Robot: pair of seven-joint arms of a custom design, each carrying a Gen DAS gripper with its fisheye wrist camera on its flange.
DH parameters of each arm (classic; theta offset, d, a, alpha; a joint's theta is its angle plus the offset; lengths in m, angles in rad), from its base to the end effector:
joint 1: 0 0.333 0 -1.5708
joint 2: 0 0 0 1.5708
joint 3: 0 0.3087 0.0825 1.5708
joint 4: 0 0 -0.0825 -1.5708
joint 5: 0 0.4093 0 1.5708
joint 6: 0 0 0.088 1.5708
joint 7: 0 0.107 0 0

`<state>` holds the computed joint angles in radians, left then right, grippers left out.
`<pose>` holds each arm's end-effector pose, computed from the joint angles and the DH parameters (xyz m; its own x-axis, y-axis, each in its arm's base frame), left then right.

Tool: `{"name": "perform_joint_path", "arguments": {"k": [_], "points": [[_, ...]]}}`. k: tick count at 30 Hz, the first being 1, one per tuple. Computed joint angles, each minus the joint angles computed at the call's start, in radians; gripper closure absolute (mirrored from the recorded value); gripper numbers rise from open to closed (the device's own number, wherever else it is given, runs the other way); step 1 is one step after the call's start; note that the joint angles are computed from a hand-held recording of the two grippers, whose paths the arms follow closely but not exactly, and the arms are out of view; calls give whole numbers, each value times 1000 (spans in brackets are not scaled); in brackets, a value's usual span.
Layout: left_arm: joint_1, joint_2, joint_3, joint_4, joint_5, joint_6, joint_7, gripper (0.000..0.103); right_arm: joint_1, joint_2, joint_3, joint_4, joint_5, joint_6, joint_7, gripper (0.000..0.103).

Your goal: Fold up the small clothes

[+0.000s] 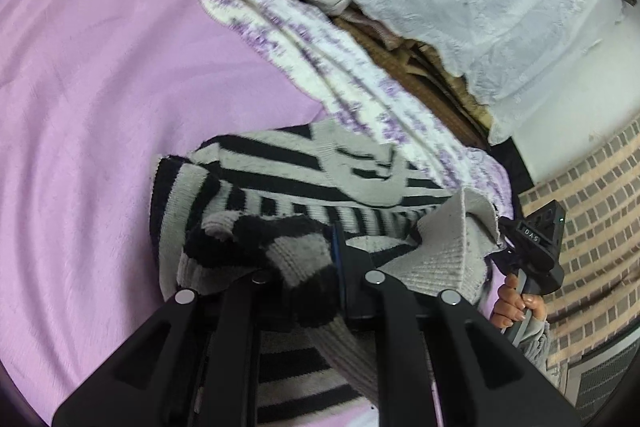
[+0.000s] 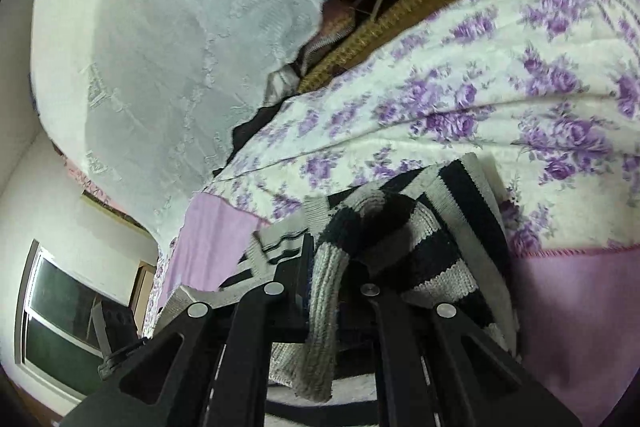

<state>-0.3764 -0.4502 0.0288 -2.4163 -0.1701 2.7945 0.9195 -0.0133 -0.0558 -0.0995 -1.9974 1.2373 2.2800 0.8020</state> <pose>0.4616 -0.1574 0.5571 0.1972 -0.7963 0.5718 -0.7147 -0.5160 -0.4722 0.5996 -0.0461 0.5176 0.2232 -0.6888 -0.6898 -0.7725 0.3066 -0.5561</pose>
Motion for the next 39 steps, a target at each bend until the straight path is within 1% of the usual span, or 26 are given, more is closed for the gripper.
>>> {"name": "perform_joint_path", "arguments": {"k": [2, 4, 5, 7, 8, 9, 10, 11, 12, 13, 14, 15, 17, 18, 19, 21, 23, 25, 27, 28, 30, 31, 34, 36, 37, 39], "points": [[-17, 30, 27, -4, -36, 8, 16, 89, 3, 42, 5, 29, -15, 16, 16, 95], [-46, 43, 60, -18, -102, 35, 56, 89, -2, 76, 10, 51, -10, 8, 22, 95], [-73, 45, 87, -28, -152, 63, 90, 89, -7, 87, 12, 57, 5, 1, 18, 94], [-89, 42, 101, -33, -197, 81, 117, 89, -18, 98, 16, 65, 28, -21, 8, 90], [-84, 36, 94, -36, -200, 85, 117, 88, -25, 92, 16, 61, 52, -37, -13, 83], [-75, 28, 82, -40, -194, 90, 112, 87, -31, 79, 15, 49, 83, -47, -44, 70], [-64, 14, 66, -48, -180, 97, 103, 85, -35, 58, 13, 31, 117, -50, -74, 63], [-57, 1, 55, -55, -164, 101, 93, 81, -36, 34, 10, 12, 144, -47, -101, 50], [-36, -23, 30, -65, -131, 106, 71, 72, -35, 17, 7, 0, 158, -43, -119, 42], [-1, -47, -4, -76, -83, 111, 32, 66, -33, -4, 3, -14, 168, -38, -142, 40], [27, -67, -29, -86, -44, 114, -5, 50, -28, -38, 0, -39, 175, -14, -179, 39], [70, -97, -65, -103, -1, 121, -57, 36, -23, -57, -4, -53, 180, 0, -202, 39], [139, -147, -116, -134, 64, 136, -138, 29, -9, -104, -14, -91, 198, 35, -257, 39], [184, -182, -148, -148, 116, 114, -192, 29, -2, -122, -18, -106, 189, 43, -270, 42], [193, -196, -154, -153, 123, 98, -197, 29, 4, -135, -22, -115, 168, 40, -276, 46], [149, -209, -116, -162, 143, 63, -179, 29, 15, -157, -27, -129, 115, 29, -289, 64], [106, -198, -97, -143, 183, 0, -146, 29, 27, -181, -24, -147, 49, 35, -308, 71], [74, -170, -92, -111, 229, -57, -121, 29, 39, -206, -18, -165, -32, 39, -327, 72], [74, -120, -119, -56, 284, -123, -111, 29, 53, -218, -13, -176, -88, 43, -331, 72], [76, -97, -131, -31, 306, -144, -109, 29, 58, -223, -16, -181, -110, 36, -335, 72], [77, -58, -146, 7, 338, -164, -100, 29, 65, -221, -16, -174, -191, -17, -333, 71], [85, -41, -158, 27, 358, -177, -105, 29, 69, -225, -1, -181, -240, -7, -337, 71], [128, 30, -202, 110, 437, -244, -146, 28, 83, -222, 45, -194, -365, 64, -294, 71], [160, 81, -220, 171, 479, -300, -200, 28, 90, -189, 96, -187, -507, 154, -210, 70], [173, 104, -222, 196, 492, -318, -230, 28, 99, -171, 108, -182, -542, 201, -182, 70], [180, 131, -191, 208, 444, -294, -274, 28, 128, -122, 109, -149, -504, 337, -135, 70]]}}
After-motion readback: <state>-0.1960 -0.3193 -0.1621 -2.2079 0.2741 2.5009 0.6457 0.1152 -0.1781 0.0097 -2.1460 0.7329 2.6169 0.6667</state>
